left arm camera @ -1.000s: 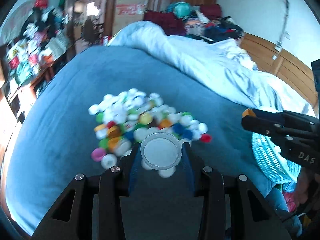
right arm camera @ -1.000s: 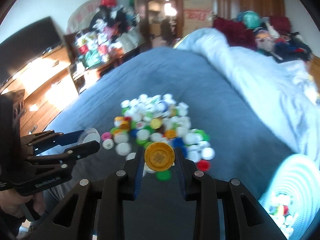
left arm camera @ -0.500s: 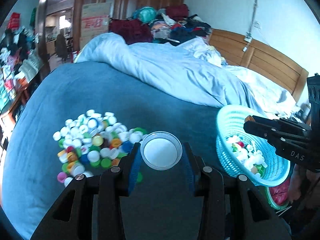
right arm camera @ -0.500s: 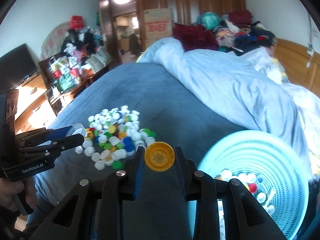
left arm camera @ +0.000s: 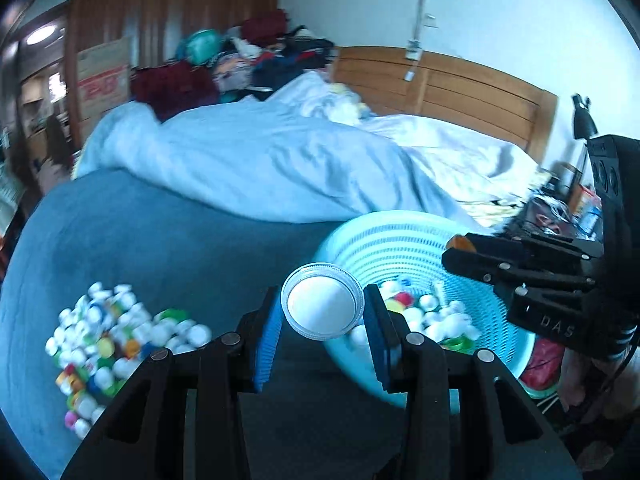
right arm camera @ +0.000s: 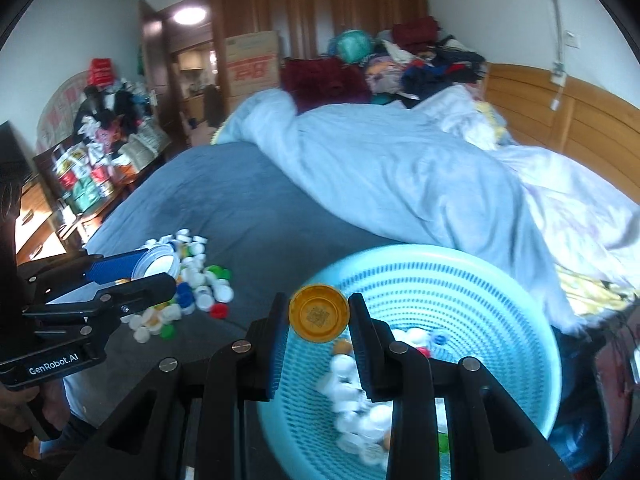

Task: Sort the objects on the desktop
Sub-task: 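Carry the clear and yellow caps over the blue basket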

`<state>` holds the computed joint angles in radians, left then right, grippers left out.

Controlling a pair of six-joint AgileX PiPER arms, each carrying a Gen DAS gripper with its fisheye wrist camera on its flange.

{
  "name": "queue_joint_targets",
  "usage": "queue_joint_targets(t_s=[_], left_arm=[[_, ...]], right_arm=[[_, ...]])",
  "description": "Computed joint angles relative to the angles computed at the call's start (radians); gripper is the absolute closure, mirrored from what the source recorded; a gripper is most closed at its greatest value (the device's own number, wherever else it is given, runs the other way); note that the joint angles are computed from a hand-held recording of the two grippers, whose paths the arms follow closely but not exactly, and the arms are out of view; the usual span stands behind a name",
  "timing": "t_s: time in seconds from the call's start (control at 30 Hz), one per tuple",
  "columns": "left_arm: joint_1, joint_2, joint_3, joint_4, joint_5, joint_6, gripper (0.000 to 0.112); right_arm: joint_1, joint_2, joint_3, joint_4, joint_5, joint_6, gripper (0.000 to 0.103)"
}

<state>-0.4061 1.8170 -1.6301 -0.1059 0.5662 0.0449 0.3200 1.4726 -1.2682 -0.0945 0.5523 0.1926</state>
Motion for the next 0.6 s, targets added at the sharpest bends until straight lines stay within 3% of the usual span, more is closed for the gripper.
queue_joint_targets(t_s=[0.4,0.6], left_arm=[[-0.133,0.218,-0.361,0.071,0.225,-0.053,0.078],[-0.164,0.354,-0.577,0.099,0.408,-0.074,0.078]], right_arm=[[-0.184,-0.061,0.080,0.134,0.037,-0.140,0.071],[-0.240,-0.032,0.097,0.212,0.045,-0.220,0.071]])
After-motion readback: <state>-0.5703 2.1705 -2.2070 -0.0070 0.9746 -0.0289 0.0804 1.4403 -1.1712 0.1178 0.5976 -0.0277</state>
